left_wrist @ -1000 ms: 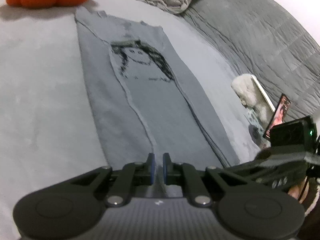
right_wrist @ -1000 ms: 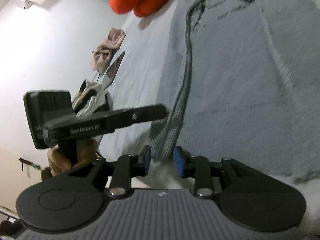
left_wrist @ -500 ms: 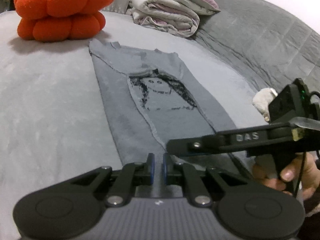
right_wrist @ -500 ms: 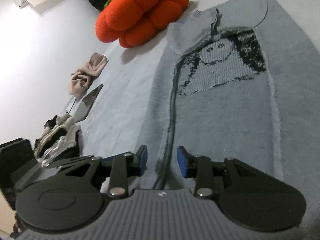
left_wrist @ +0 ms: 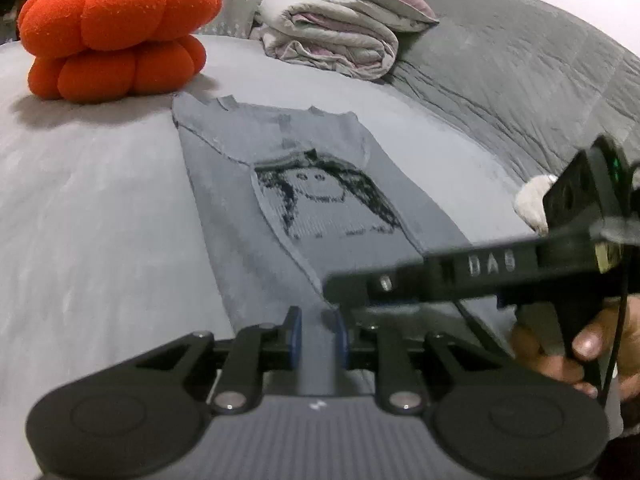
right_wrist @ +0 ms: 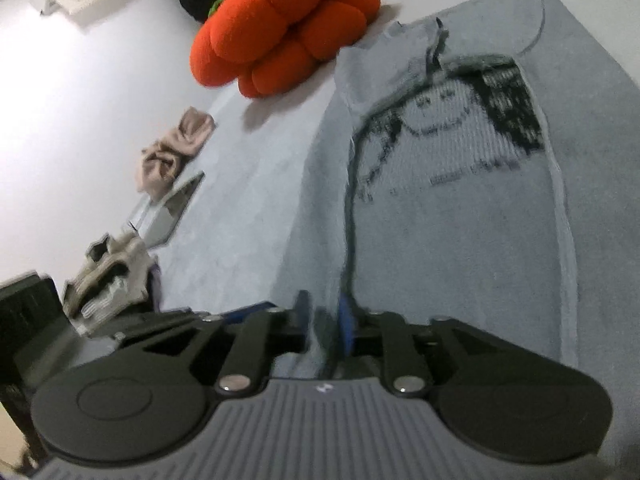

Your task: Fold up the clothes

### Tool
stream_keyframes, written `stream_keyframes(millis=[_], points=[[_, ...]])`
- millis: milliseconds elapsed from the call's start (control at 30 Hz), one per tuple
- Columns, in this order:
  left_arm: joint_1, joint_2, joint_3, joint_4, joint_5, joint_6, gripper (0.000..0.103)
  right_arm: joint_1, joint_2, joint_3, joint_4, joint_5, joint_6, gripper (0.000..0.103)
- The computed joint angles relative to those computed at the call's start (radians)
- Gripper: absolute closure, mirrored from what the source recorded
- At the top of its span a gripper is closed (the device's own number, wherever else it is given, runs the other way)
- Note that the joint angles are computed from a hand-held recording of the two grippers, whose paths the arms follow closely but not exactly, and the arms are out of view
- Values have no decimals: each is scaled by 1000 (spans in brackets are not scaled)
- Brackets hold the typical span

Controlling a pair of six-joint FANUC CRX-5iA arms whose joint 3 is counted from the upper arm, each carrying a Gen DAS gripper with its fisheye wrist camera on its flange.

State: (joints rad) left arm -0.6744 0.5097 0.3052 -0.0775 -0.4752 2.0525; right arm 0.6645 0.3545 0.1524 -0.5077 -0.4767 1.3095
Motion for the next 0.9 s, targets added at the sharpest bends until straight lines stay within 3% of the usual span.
stream_keyframes(millis=[200, 333, 400, 433, 567, 667, 733, 867, 900], points=[[-6, 36, 48, -75, 8, 66, 85, -19, 99, 121, 60, 1, -70, 69], [-2, 44, 43, -34, 14, 12, 85, -34, 171, 200, 48, -4, -92, 71], [0, 48, 42, 1, 10, -33, 85, -25, 196, 211, 98, 14, -140, 81], [1, 54, 46, 20, 0, -61, 85, -21, 205, 213, 123, 24, -164, 98], [-1, 55, 56, -7, 3, -43, 85, 21, 179, 105, 383, 132, -403, 99], [-9, 50, 71, -114, 24, 87, 85, 13, 182, 128, 341, 88, -347, 92], [-6, 60, 84, -105, 19, 91, 85, 4, 179, 145, 297, 66, -306, 88], [11, 104, 98, 112, -28, -159, 85, -4, 159, 138, 304, 43, -302, 87], [11, 104, 97, 122, -25, -171, 85, -7, 149, 130, 307, 35, -305, 87]])
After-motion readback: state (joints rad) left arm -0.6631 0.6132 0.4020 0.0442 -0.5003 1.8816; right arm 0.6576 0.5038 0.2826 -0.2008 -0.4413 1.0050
